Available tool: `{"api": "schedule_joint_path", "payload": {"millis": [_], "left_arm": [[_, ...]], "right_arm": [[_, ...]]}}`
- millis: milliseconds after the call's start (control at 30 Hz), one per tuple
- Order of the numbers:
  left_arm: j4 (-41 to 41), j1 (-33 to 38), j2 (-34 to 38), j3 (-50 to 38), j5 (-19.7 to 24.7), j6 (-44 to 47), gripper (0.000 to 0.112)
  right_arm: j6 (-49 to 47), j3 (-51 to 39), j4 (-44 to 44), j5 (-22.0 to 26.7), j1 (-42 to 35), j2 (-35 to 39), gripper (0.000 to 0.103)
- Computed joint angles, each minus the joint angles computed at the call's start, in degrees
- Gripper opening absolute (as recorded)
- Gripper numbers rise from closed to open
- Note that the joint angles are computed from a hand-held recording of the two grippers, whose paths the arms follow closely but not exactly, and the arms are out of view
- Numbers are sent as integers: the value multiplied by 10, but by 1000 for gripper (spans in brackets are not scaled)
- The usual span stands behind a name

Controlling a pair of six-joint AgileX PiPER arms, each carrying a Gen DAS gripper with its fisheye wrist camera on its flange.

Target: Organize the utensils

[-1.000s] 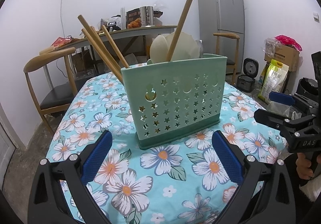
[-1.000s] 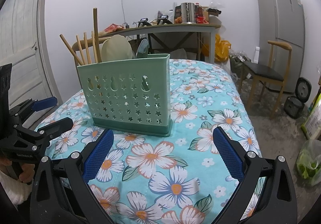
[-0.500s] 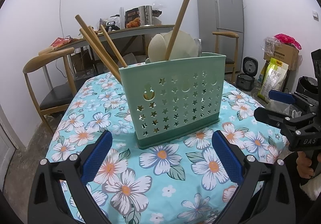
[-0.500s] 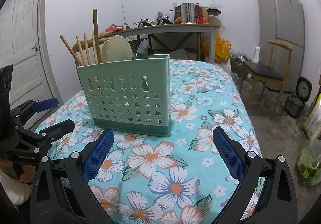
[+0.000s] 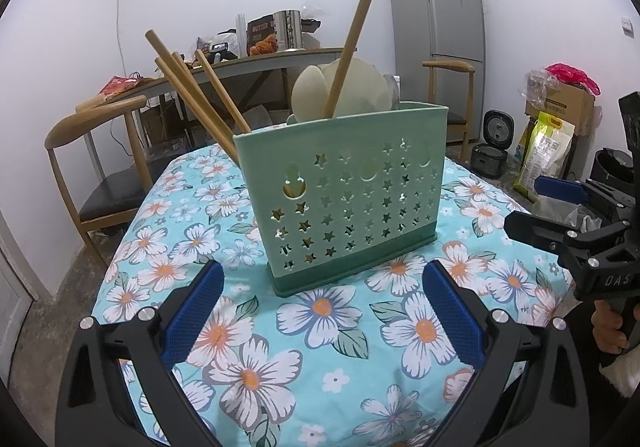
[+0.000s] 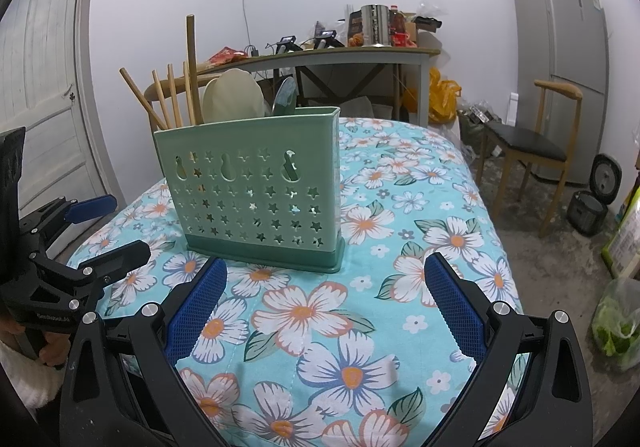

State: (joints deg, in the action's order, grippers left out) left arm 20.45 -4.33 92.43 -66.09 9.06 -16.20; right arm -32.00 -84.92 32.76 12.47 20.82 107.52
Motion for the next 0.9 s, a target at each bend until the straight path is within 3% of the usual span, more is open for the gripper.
{"api": "schedule_joint_path", "payload": {"millis": [167,467,900], "left_arm": [[48,-5,0,0,1,-49,97],[61,-6,-1,3,-3,-67,97],[34,-3,-1,1,-1,-42,97]], "right_arm": [[-9,1,8,-1,-1,-1,95],[-9,2,10,-2,0,-1,95],[-20,3,22,-5,1,1,95]]}}
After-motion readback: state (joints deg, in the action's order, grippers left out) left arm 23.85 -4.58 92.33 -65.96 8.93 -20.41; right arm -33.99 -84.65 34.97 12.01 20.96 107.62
